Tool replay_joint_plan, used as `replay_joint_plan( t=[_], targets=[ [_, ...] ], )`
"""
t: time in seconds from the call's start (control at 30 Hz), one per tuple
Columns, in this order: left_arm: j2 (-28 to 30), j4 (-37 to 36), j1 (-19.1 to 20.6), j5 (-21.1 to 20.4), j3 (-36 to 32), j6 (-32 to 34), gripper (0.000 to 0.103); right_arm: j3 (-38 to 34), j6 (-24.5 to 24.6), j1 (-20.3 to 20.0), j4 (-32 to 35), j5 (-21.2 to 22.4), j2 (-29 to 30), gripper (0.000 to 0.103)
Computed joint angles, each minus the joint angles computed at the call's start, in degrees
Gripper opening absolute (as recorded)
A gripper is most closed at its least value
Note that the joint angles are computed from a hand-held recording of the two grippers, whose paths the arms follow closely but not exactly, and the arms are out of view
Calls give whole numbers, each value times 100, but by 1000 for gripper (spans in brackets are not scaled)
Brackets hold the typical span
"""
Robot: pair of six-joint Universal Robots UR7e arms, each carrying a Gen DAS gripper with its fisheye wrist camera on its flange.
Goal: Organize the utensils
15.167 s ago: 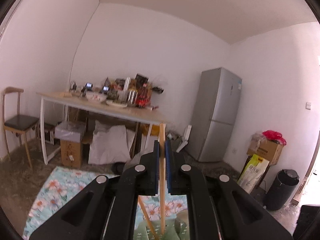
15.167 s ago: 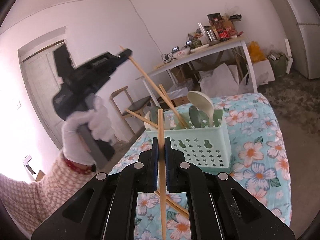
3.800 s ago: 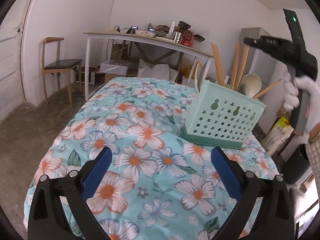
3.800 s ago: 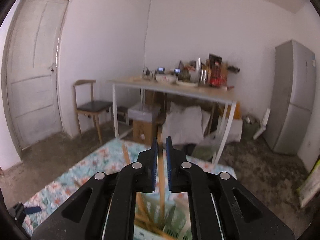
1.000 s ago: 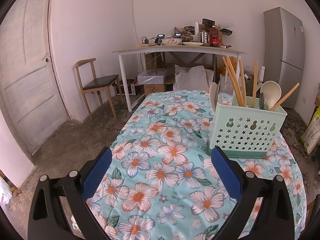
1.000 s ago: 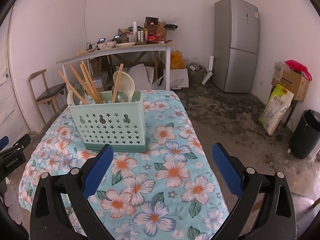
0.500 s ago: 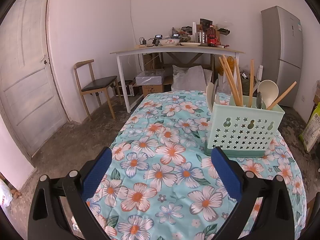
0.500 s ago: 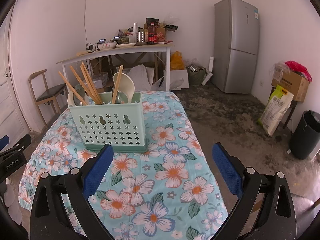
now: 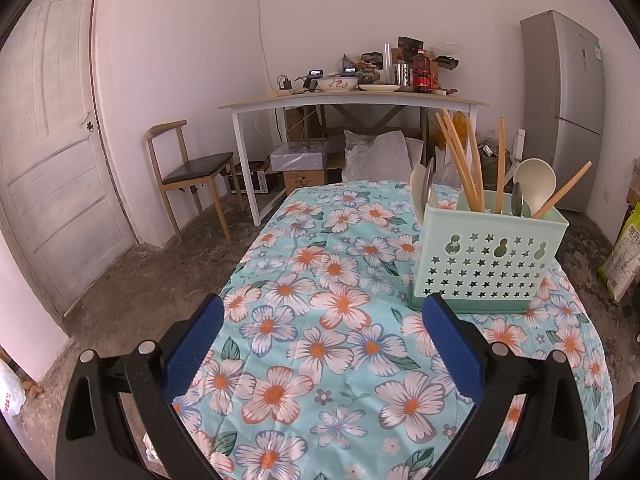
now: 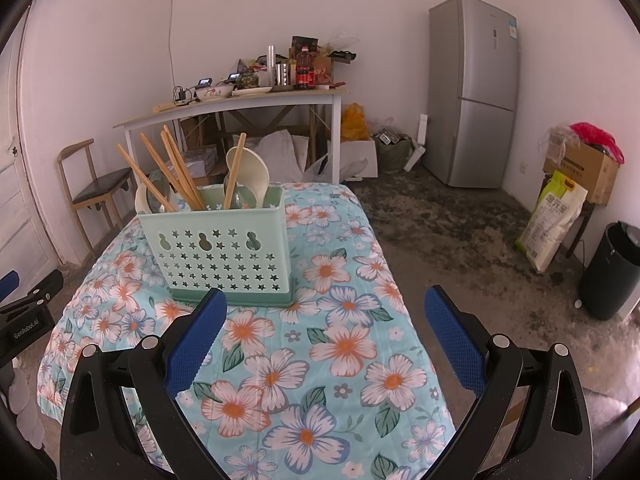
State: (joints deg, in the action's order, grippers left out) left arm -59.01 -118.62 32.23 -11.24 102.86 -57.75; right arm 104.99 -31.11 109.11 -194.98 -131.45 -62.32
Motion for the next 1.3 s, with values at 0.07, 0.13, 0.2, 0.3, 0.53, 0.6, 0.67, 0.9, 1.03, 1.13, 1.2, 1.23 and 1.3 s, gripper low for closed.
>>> replay_joint_plan(
  t=[0.07, 0.13, 0.2, 0.3, 0.53, 0.6, 0.67, 0.9, 1.03, 1.13, 1.2, 1.23, 1.3],
  targets=[
    [11, -38, 2, -4, -3, 35, 97, 2, -12, 0, -13, -1, 3, 95],
    [10, -30, 1, 5, -1, 28, 97, 0, -9, -8, -9, 14, 0, 95],
    [6, -40, 1, -4, 3, 40, 97, -1, -9, -6, -12, 3, 6, 95],
    [7, -13, 0, -1, -3, 13, 97, 3, -13, -6, -28, 6, 12, 95],
    [15, 18, -2, 4, -13, -11, 97, -6, -17, -12, -26, 12, 14, 95],
    [19, 28, -1, -1, -19, -22, 97, -4, -24, -14, -29, 17, 13, 95],
    [20, 27, -3, 4, -19, -20, 97, -12, -22, -14, -16, 18, 10, 95],
    [12, 47, -6, -3, -19, -28, 97, -3, -26, -9, -36, 9, 17, 95],
    [16, 57, -7, -1, -21, -38, 97, -7, -13, -8, -29, 10, 17, 95],
    [20, 64, -6, 1, -26, -45, 97, 2, -23, -2, -49, 3, 22, 95],
    [16, 57, -8, -3, -21, -45, 97, -3, -14, -2, -43, 1, 21, 95],
    [21, 65, -6, -3, -27, -43, 97, -2, -10, -3, -38, 3, 18, 95],
    [15, 78, -8, 4, -21, -56, 97, -4, -16, 0, -43, -4, 24, 95]
  ],
)
